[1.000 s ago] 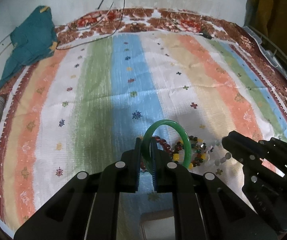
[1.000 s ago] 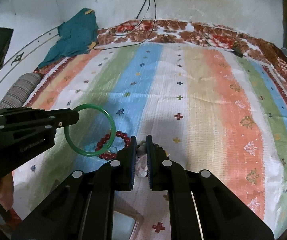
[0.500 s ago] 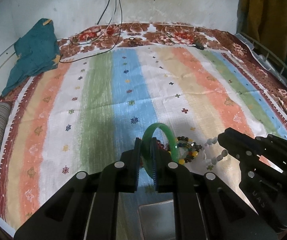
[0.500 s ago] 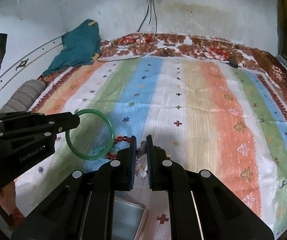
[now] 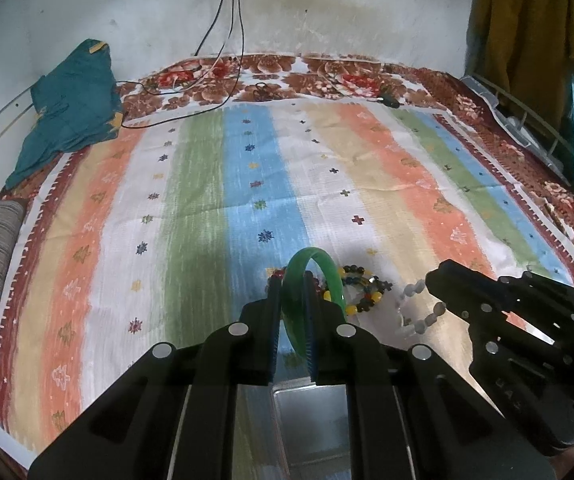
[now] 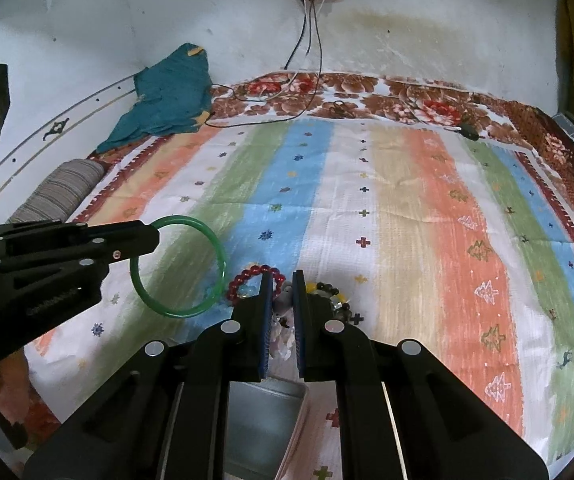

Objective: Organize jewelry
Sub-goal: 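Carry the bangle in the left tool and the white bracelet in the right tool over the tin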

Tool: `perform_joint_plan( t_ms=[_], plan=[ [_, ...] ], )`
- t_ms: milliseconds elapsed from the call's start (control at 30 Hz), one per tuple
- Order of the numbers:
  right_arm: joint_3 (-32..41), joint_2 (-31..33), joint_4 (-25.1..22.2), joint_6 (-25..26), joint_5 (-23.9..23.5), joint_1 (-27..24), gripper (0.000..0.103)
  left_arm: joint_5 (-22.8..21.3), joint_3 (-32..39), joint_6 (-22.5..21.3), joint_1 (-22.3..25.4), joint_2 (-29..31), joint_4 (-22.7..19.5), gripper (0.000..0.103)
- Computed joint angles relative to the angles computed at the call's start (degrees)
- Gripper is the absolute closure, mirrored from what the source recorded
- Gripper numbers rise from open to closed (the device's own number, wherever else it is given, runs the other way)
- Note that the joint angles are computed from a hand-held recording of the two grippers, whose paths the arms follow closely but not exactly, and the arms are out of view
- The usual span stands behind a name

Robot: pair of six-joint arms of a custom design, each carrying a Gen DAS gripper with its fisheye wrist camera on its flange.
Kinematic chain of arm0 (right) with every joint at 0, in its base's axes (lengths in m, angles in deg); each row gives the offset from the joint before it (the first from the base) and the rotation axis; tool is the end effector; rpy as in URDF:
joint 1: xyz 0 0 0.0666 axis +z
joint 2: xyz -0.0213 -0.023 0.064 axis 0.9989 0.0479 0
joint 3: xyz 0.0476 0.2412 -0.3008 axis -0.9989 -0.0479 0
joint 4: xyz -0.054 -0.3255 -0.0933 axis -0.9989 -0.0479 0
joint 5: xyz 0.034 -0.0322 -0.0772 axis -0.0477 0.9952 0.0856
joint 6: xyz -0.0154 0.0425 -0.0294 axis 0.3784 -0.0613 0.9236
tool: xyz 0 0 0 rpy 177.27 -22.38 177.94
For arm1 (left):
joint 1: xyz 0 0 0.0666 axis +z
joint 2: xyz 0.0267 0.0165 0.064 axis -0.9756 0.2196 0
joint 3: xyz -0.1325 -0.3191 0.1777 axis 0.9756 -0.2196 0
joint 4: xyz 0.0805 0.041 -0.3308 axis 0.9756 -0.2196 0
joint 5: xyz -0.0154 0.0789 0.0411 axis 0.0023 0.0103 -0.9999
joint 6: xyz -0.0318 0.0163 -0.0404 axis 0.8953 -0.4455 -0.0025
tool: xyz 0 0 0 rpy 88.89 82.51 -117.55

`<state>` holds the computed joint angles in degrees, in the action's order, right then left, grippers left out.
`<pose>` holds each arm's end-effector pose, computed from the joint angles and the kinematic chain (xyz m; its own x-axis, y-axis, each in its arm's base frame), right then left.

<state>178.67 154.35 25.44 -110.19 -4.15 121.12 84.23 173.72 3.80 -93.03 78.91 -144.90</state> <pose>0.4340 0.2777 0.4762 -0.6832 0.0528 -0.7283 -0.0512 0.9915 0.1198 0.5054 -0.1478 0.5008 -0.7033 0.2746 -0.6557 0.4088 0.9108 -0.0570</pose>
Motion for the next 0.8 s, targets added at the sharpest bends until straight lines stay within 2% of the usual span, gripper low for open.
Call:
perform_joint_plan(
  t_ms=[467,800],
  plan=[
    [-2.66,-2.04,0.18,-1.25,2.13,2.44,0.092,1.84,-8.19,-1.02,0.68,-6.67,2.71,0.093],
    [-4.70,-4.00,1.01,-2.11,2.28,3.74,0.092,1.22,-10.46,-1.53,0.50,-8.32,3.24,0.093]
  ],
)
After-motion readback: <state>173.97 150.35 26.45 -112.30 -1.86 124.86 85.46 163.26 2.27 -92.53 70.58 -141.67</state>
